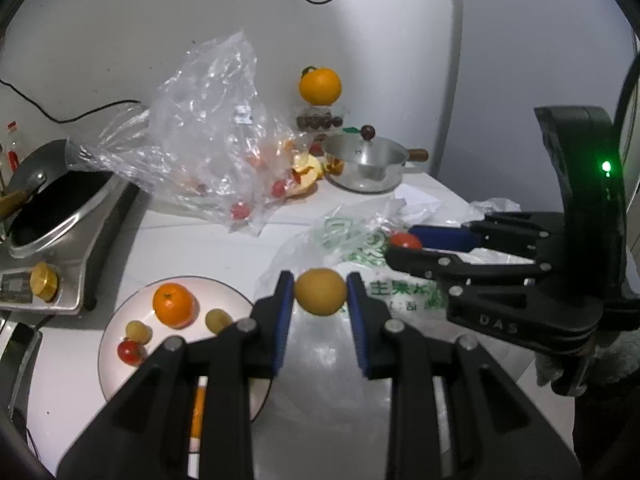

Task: Organize fruits
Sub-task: 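Carry the held tomato and plum from the bag over the white plate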

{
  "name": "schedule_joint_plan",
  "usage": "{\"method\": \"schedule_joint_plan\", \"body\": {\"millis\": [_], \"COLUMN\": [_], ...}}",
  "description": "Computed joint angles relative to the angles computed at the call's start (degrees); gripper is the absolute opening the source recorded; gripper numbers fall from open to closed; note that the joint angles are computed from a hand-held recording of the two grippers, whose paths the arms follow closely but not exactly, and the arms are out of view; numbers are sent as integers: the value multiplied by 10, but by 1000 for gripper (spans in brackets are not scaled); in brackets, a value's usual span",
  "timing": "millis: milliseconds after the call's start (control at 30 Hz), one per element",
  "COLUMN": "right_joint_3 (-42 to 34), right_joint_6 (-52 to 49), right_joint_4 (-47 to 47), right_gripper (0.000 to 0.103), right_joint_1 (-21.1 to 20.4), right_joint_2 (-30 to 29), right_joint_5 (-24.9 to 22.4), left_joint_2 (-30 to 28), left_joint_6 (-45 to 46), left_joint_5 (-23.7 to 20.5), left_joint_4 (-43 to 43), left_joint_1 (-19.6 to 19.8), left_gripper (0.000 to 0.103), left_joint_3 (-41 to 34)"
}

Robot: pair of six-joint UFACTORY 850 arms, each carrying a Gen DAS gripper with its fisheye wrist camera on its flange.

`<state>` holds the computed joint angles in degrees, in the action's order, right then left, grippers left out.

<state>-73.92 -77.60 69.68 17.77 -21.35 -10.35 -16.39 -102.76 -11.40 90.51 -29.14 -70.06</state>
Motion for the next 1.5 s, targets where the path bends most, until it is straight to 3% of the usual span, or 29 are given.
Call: {"method": "schedule_joint_plan", "body": {"millis": [667, 967, 1500], "right_joint_3": [51, 48, 20], "right_joint_6": [-151, -156, -42], "right_joint_4": [150, 152, 37], "right_gripper": [30, 30, 30], "right_joint_1": [37, 58, 88], "right_joint_2": [56, 57, 28], "right_joint_5": [22, 26, 28], "left_joint_2": [74, 99, 110], "left_joint_6": [-121, -178, -227], "left_joint_5": [-16, -15, -2], "left_joint_4": [108, 152, 189], "left_joint_1": [3, 20, 59], "left_gripper": [27, 27, 28], "left_joint_3": [85, 120, 148]}}
